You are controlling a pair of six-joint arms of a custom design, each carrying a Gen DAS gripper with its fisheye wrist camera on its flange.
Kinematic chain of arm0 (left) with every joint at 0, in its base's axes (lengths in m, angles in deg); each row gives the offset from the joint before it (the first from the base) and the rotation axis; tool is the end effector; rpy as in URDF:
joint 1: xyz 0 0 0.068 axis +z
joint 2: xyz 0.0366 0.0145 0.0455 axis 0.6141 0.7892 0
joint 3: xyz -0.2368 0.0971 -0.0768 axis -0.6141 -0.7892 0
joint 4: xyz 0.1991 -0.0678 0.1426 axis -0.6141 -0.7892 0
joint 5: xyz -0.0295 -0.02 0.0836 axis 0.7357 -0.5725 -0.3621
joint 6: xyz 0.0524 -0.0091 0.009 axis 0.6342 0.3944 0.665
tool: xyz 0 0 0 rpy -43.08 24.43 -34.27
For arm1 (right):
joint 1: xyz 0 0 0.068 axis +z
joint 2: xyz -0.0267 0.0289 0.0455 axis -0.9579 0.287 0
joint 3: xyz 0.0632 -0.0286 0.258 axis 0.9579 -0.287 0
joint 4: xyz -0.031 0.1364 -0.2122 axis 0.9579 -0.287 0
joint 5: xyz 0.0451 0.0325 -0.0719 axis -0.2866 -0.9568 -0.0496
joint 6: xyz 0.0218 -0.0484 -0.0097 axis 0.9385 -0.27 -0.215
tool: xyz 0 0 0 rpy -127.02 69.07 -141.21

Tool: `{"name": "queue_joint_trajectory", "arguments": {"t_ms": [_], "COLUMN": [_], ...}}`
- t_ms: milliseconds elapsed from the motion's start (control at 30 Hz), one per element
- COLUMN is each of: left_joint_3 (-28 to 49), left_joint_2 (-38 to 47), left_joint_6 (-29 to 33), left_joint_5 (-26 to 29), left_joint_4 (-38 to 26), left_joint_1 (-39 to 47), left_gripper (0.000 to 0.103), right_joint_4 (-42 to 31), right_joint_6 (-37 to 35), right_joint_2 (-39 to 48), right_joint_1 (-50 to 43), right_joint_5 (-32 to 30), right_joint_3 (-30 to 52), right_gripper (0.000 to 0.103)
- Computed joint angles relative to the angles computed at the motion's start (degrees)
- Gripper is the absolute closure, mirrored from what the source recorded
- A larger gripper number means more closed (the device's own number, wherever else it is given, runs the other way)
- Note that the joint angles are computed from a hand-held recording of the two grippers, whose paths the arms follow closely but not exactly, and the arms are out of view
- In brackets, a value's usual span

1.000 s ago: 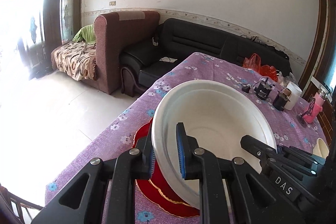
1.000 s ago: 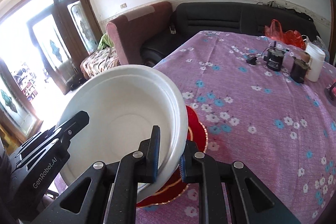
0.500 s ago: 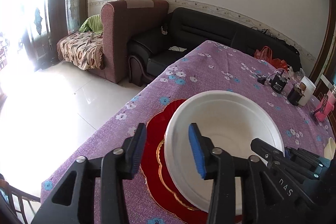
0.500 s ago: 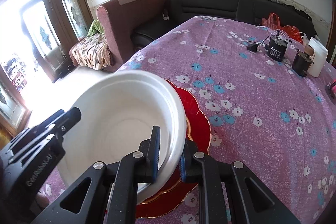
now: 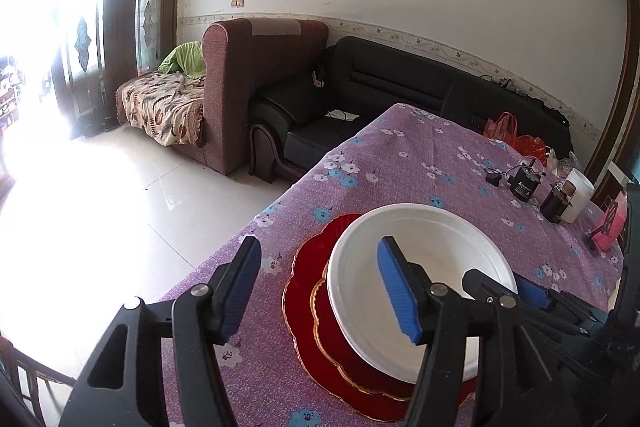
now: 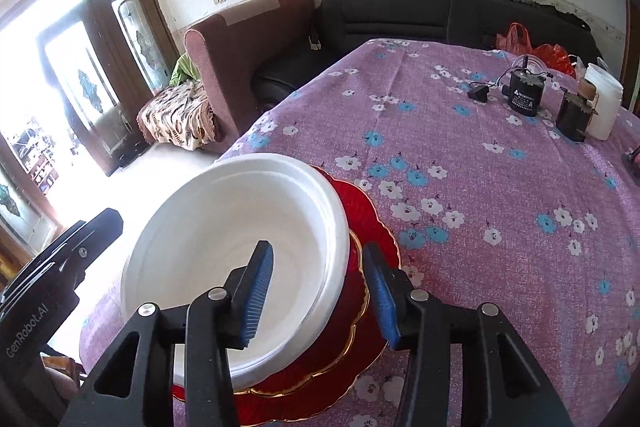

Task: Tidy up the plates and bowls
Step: 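Lower the white bowl onto the white plate and open the right gripper, then withdraw the right gripper and move toward the cream bowl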

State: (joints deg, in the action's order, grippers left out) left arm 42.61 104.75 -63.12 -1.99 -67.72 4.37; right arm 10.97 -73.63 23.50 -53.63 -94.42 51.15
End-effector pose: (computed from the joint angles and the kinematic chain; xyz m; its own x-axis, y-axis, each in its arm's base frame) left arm 0.2436 -0.1303 0.1762 -0.4564 -0.4020 -0.7938 -0.5762 0.8133 -0.0806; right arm 0.3658 0.1420 0.1413 -0.6733 -0.3035 -0.6742 -0.5456 0.8193 0.1761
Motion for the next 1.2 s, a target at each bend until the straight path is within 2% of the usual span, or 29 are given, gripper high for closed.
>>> {"name": "queue_joint_trajectory", "arguments": {"t_ms": [67,200,333,533,767,1200], "left_joint_3": [1.15,4.08,6.89,10.73,15.16,21.96], "left_joint_2": [0.07,0.78,1.75,3.67,6.11,10.95], "left_joint_6": [-0.88,-3.11,-5.25,-8.27,-13.15,-8.31], "left_joint_5": [-2.06,-6.73,-10.10,-12.57,-15.04,-13.47], "left_joint_4": [-2.39,-8.09,-12.91,-19.18,-26.70,-25.55], "left_joint_1": [-1.14,-3.93,-6.34,-8.98,-12.15,-14.96], "left_gripper": [0.042,0.031,0.027,0.020,0.009,0.008], "right_joint_4": [0.76,2.19,3.46,4.71,4.91,4.28], "right_joint_6": [0.13,0.64,1.39,2.27,2.98,2.28], "right_joint_2": [-1.19,-4.03,-7.23,-10.79,-11.81,-10.02], "right_joint_1": [-0.20,-1.01,-2.53,-5.45,-9.41,-16.57], "right_joint_5": [-0.15,-1.16,-2.17,-3.73,-6.29,-10.31], "right_joint_3": [-0.95,-3.17,-5.77,-8.92,-10.82,-11.50], "right_gripper": [0.041,0.039,0.038,0.034,0.033,0.032]}}
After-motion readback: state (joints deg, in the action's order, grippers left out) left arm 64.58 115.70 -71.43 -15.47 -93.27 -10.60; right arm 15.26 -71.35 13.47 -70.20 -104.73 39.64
